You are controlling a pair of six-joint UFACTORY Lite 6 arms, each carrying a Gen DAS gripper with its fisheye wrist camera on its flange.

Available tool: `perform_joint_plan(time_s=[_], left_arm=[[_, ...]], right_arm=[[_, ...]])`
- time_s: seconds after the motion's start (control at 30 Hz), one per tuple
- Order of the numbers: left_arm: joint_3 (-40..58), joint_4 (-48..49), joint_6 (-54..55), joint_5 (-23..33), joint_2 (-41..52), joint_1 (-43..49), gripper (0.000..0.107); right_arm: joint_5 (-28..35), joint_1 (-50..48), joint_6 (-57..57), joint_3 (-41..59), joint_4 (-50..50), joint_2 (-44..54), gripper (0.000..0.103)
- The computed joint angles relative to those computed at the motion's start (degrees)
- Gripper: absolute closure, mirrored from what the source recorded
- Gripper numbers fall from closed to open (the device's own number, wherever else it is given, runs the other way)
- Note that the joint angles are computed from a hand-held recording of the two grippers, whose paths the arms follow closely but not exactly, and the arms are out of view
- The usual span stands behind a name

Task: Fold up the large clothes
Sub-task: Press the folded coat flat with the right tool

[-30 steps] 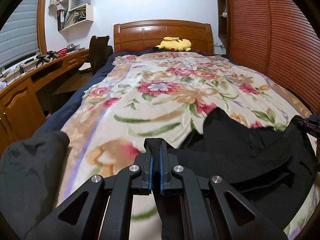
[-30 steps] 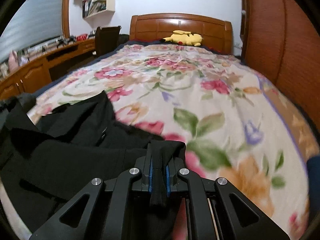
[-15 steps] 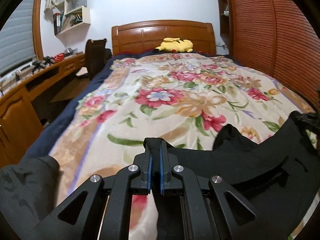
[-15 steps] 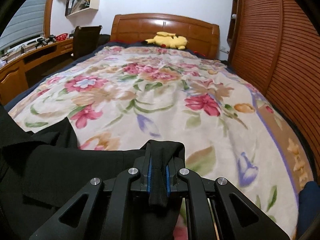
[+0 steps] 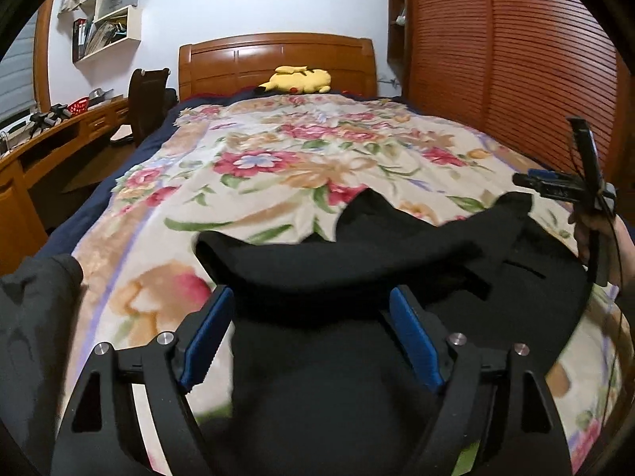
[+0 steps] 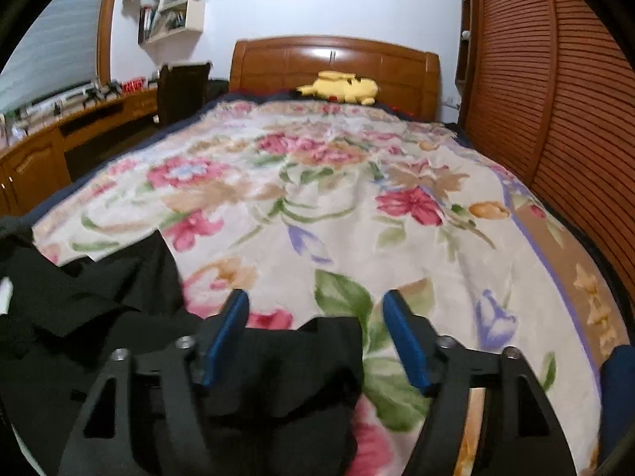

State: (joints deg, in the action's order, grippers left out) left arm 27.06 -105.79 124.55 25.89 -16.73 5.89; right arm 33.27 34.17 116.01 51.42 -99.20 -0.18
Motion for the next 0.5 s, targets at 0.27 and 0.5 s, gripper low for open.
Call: perform_joint_plan(time_s=[0.27, 0.5], left_arm=[[-11.0, 1.4, -2.0, -0.4, -11.7, -1.8, 0.026], [-14.1, -1.7, 3.4, -0.4, -13.1, -1.5, 0.026]], right_arm=[[1.1, 3.9, -4.5, -11.0, 2.7, -9.3, 0.029], [3.4, 12.1, -15.7, -9.2, 10.8, -10.3, 0.029]])
